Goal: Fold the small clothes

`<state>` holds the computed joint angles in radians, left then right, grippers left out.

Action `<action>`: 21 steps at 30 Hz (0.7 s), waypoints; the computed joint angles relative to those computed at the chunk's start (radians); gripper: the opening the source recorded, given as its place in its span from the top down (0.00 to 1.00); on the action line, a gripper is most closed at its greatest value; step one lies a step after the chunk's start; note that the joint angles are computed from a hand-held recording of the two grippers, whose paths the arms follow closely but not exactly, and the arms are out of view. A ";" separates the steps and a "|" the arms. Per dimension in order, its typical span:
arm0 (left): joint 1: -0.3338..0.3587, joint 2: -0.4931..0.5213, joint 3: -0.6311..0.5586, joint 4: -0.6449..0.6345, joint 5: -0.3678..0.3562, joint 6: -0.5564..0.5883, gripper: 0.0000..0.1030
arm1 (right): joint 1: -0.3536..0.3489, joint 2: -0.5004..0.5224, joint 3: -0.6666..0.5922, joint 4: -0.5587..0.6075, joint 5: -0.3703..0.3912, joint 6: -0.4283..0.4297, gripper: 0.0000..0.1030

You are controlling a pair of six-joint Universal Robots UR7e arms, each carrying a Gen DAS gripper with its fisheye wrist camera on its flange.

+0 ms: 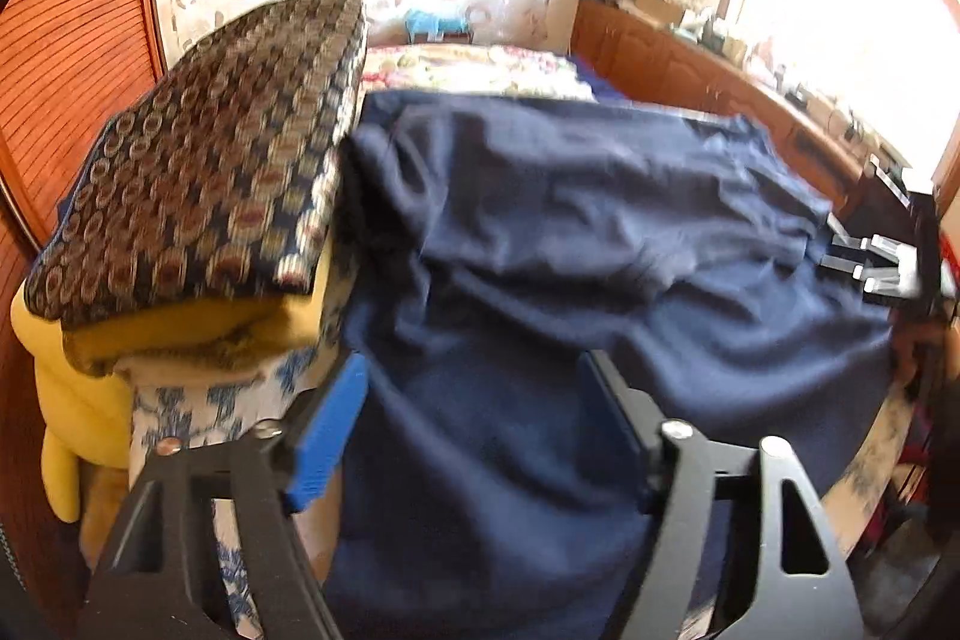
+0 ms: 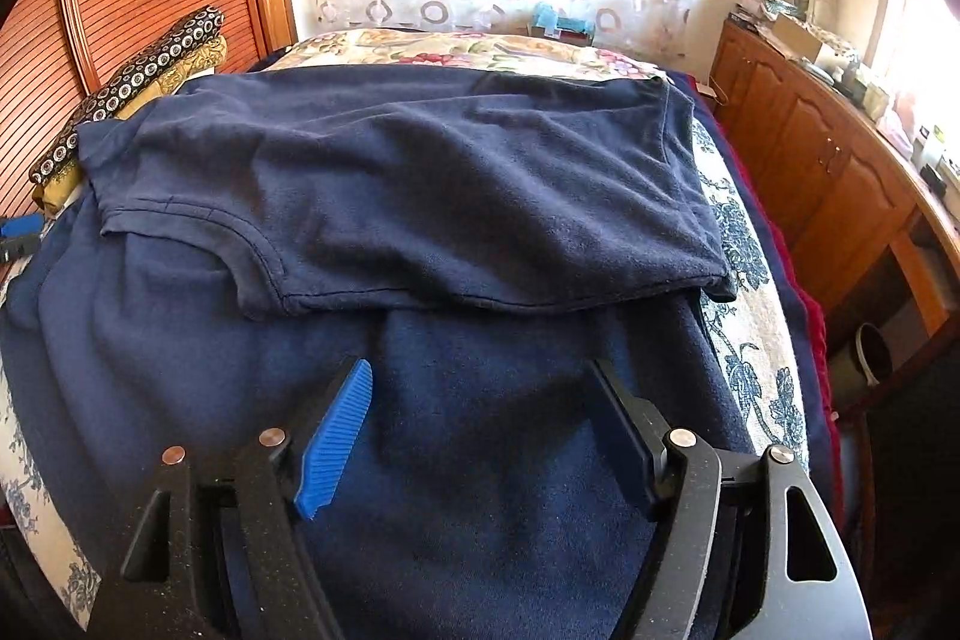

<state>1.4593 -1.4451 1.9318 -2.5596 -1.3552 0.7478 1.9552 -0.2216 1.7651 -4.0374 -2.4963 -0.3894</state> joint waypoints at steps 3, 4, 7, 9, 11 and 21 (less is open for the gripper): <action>-0.027 0.023 0.000 -0.045 0.028 -0.027 0.43 | 0.000 0.000 0.000 0.000 0.000 -0.001 0.28; -0.041 0.037 -0.001 -0.060 0.058 -0.042 0.47 | 0.000 0.001 -0.001 0.000 -0.001 -0.001 0.28; -0.048 0.070 -0.025 -0.064 0.071 -0.057 0.53 | -0.001 0.000 0.000 0.000 0.001 0.001 0.27; -0.053 0.095 -0.040 -0.079 0.089 -0.071 0.56 | -0.001 -0.005 0.007 -0.002 0.000 0.001 0.27; -0.059 0.118 -0.052 -0.100 0.110 -0.084 0.56 | 0.000 -0.005 0.007 -0.001 0.000 0.002 0.27; -0.088 0.196 -0.069 -0.186 0.190 -0.084 0.57 | 0.000 -0.005 0.007 -0.001 0.001 0.002 0.27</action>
